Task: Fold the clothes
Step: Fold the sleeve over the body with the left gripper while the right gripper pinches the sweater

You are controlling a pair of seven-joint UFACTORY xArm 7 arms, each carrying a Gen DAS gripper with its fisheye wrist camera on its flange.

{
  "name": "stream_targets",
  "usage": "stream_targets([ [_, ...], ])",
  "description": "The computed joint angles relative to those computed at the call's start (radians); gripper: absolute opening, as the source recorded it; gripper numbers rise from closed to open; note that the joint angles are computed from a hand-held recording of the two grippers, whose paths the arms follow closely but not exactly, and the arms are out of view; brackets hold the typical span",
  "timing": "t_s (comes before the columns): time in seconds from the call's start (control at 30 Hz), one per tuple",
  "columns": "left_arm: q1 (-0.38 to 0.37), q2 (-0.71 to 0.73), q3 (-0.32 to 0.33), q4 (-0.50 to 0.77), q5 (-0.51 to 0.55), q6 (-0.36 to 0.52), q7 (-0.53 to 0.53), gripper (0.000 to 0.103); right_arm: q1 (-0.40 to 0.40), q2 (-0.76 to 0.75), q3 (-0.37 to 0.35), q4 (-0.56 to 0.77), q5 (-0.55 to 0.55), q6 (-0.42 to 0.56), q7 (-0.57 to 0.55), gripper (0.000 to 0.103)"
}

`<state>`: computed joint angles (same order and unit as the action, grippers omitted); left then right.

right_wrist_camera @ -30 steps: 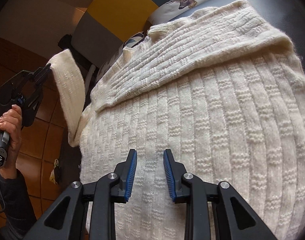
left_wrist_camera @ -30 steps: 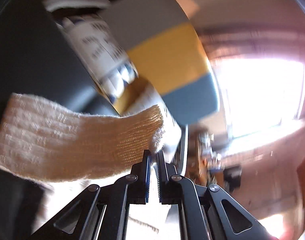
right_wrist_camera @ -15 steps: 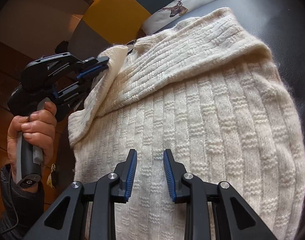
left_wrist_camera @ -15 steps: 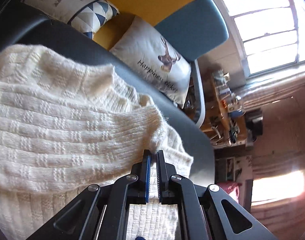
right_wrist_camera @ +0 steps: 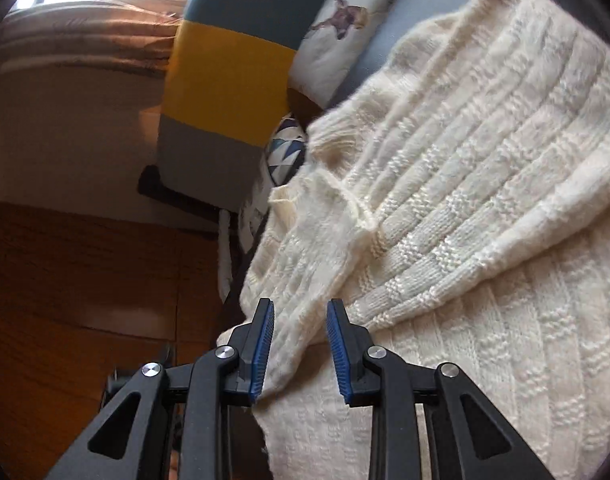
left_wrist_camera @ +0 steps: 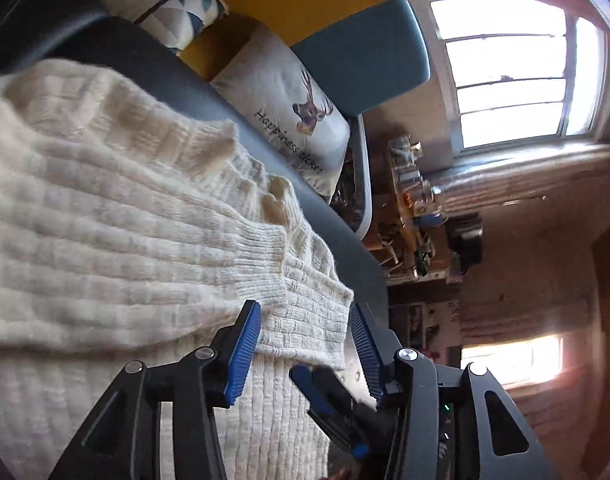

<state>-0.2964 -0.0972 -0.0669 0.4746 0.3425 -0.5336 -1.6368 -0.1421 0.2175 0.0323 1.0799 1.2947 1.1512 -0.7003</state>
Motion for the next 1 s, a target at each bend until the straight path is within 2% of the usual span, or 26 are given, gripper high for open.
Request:
stream_targets([
  [0.07, 0.009, -0.104, -0.033, -0.154, -0.151, -0.066, 0.038, 0.049, 0.014, 0.009, 0.007, -0.011, 0.022, -0.049, 0.032, 0.029],
  [0.17, -0.002, -0.23, -0.059, -0.331, -0.299, -0.123, 0.056, 0.049, 0.018, 0.021, 0.017, -0.028, 0.099, -0.085, 0.042, 0.03],
  [0.27, -0.023, -0.283, -0.052, -0.439, -0.357, -0.188, 0.054, 0.049, 0.03, 0.031, 0.029, -0.03, 0.166, -0.123, 0.018, 0.03],
  [0.37, -0.032, -0.226, -0.053, -0.486, -0.402, -0.332, 0.03, 0.049, 0.046, 0.079, 0.039, 0.012, 0.122, -0.113, 0.076, 0.026],
  [0.43, -0.038, -0.138, -0.062, -0.49, -0.435, -0.464, -0.007, 0.049, 0.056, 0.078, 0.047, 0.029, 0.076, -0.122, 0.074, 0.025],
  [0.5, -0.045, -0.046, -0.078, -0.485, -0.473, -0.588, -0.048, 0.049, 0.084, 0.046, 0.052, 0.044, -0.023, -0.167, 0.071, 0.009],
  [0.53, -0.053, -0.001, -0.092, -0.479, -0.503, -0.644, -0.068, 0.049, 0.098, 0.031, 0.054, 0.053, -0.074, -0.188, 0.072, 0.006],
  [0.63, -0.083, 0.144, -0.127, -0.45, -0.6, -0.82, -0.144, 0.053, 0.123, -0.015, 0.068, 0.085, -0.135, -0.21, 0.037, 0.006],
  [0.67, -0.087, 0.185, -0.13, -0.432, -0.613, -0.854, -0.165, 0.055, 0.132, -0.028, 0.071, 0.102, -0.15, -0.211, 0.027, 0.006],
  [0.87, -0.074, 0.321, -0.131, -0.316, -0.622, -0.898, -0.246, 0.06, 0.172, -0.079, 0.075, 0.235, -0.213, -0.155, 0.01, 0.006],
  [1.0, -0.06, 0.343, -0.128, -0.273, -0.675, -0.884, -0.274, 0.061, 0.179, -0.109, 0.066, 0.294, -0.195, -0.121, -0.01, 0.006],
])
